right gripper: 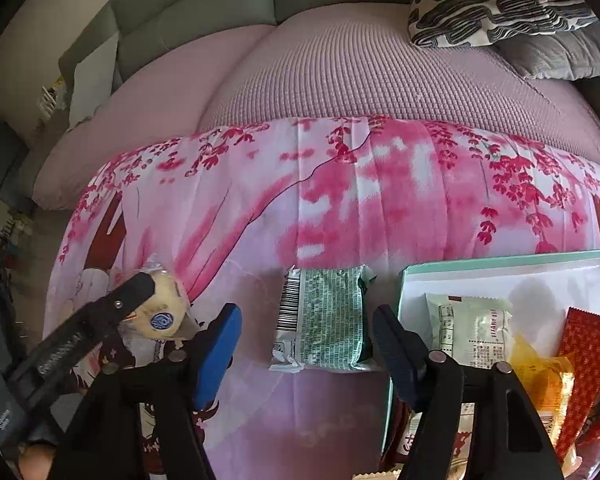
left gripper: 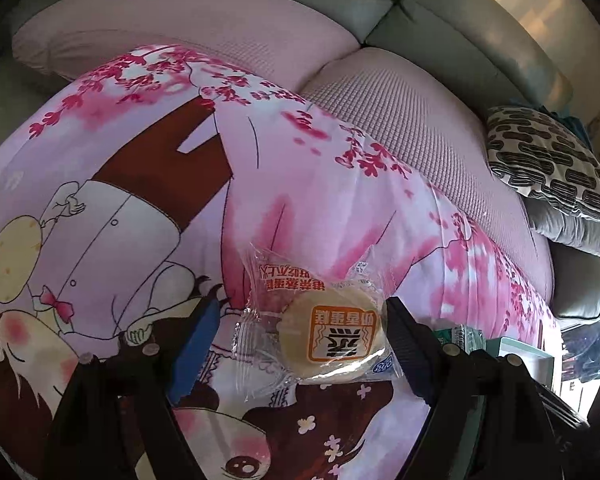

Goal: Organize snacks
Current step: 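Grasp the clear-wrapped round bun with the left tool while the right tool grasps the green-and-white pack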

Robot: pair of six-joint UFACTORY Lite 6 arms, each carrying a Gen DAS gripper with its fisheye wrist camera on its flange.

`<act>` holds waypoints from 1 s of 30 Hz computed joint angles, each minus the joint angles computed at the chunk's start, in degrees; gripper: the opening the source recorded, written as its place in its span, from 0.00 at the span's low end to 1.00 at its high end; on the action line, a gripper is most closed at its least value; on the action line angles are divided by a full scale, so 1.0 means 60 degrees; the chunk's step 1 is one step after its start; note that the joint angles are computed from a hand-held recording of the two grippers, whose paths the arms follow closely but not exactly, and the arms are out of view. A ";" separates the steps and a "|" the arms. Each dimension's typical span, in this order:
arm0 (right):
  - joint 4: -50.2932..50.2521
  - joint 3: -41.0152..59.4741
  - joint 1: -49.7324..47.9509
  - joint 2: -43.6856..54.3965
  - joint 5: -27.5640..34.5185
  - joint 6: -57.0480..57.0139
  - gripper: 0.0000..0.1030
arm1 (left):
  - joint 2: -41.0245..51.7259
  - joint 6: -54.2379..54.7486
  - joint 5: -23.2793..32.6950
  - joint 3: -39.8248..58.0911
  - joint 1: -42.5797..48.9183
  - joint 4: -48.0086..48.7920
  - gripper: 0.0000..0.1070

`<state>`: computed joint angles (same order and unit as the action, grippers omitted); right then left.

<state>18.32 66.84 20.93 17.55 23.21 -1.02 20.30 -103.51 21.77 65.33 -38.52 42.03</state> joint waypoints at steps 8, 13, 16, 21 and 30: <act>-0.0032 0.0398 0.0118 0.0535 0.0047 0.0146 0.68 | -0.0183 0.0366 0.0080 0.0060 -0.0027 -0.0094 0.78; -0.0044 0.0504 0.0197 0.0645 0.0088 0.0067 0.68 | 0.0034 0.0987 0.0087 0.0336 -0.0016 -0.0561 0.78; -0.0349 0.0551 0.0258 0.0745 0.0114 0.0229 0.68 | 0.0233 0.1328 0.0076 0.0509 -0.0038 -0.0818 0.78; -0.1109 0.0694 0.0398 0.0969 0.0091 0.0844 0.68 | 0.0746 0.1949 0.0281 0.0918 -0.0041 -0.1356 0.78; -0.2159 0.1081 0.0607 0.1443 0.0068 0.1686 0.68 | 0.1098 0.2151 0.0208 0.1096 -0.0027 -0.1577 0.78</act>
<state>5.36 73.33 24.57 26.21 23.62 9.10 26.89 -90.61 23.02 71.90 -38.69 32.57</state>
